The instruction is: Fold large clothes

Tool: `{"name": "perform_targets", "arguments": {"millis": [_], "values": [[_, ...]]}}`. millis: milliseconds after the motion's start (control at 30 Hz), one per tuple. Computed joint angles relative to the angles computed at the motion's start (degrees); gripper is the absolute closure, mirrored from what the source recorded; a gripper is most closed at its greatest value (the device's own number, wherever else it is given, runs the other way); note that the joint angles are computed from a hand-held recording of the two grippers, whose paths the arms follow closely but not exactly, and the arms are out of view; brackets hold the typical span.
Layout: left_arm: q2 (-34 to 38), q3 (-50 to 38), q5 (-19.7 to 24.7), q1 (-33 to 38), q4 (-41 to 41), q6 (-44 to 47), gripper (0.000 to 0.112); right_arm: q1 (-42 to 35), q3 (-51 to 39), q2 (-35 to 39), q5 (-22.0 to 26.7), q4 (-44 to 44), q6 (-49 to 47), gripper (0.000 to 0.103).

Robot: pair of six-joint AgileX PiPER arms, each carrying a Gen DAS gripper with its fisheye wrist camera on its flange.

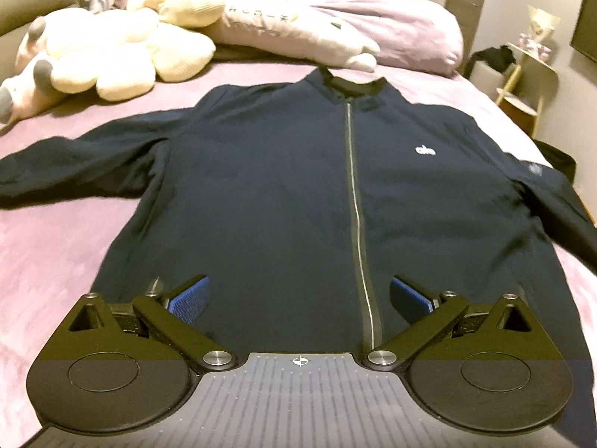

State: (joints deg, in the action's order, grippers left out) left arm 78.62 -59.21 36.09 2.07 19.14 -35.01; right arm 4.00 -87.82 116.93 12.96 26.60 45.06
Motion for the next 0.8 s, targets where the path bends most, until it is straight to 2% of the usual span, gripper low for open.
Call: {"name": "perform_targets", "arguments": {"millis": [67,133,167,200,267,300,400,500,533,567,633,733,800], "values": [[3.05,-1.40,-1.64,0.31,0.90,-1.19,0.009,-0.47,1.30,1.49,-4.68,-3.59,6.46,0.058],[4.58,-1.73,-1.99,0.27,0.64,-1.06,0.009,-1.29,2.15,2.80,-8.10,-1.93,7.77,0.059],[5.48,-1.96,-2.07,0.52,-0.12,-0.28,0.009,-1.42,2.21,3.62,-9.60,-4.11,11.39,0.064],[6.37,-2.13,-2.04,0.96,-1.44,1.10,0.009,-1.70,1.03,4.92,-9.86,-8.57,16.72,0.076],[7.28,-2.32,-1.35,1.71,-3.55,3.06,0.009,-1.79,-0.05,6.68,-9.41,-20.01,26.99,0.089],[7.40,-2.18,-0.96,2.20,-4.34,3.69,0.009,-1.83,-2.07,7.47,-7.02,-25.74,30.32,0.091],[5.90,-0.82,-1.53,4.23,-6.93,6.66,0.009,0.84,-14.93,10.34,9.12,-42.93,31.82,0.090],[3.46,-0.07,-2.13,6.49,-9.46,9.56,0.009,8.33,-30.02,13.33,25.99,-60.12,25.59,0.091],[2.79,-0.08,-2.37,7.19,-10.35,10.33,0.009,11.43,-33.82,14.08,29.12,-65.85,23.29,0.091],[2.01,0.00,-2.89,8.16,-11.85,11.72,0.009,14.88,-36.06,14.55,29.95,-71.57,20.20,0.091],[1.02,0.01,-3.93,9.48,-14.56,14.16,0.009,20.67,-36.65,14.50,27.11,-78.39,13.77,0.091],[-0.22,0.03,-4.63,10.98,-18.05,17.71,0.009,28.91,-40.28,18.37,23.91,-80.16,-2.94,0.091],[-0.50,0.16,-4.73,12.19,-21.40,21.47,0.009,32.84,-44.36,22.68,24.26,-76.36,-14.40,0.090]]}}
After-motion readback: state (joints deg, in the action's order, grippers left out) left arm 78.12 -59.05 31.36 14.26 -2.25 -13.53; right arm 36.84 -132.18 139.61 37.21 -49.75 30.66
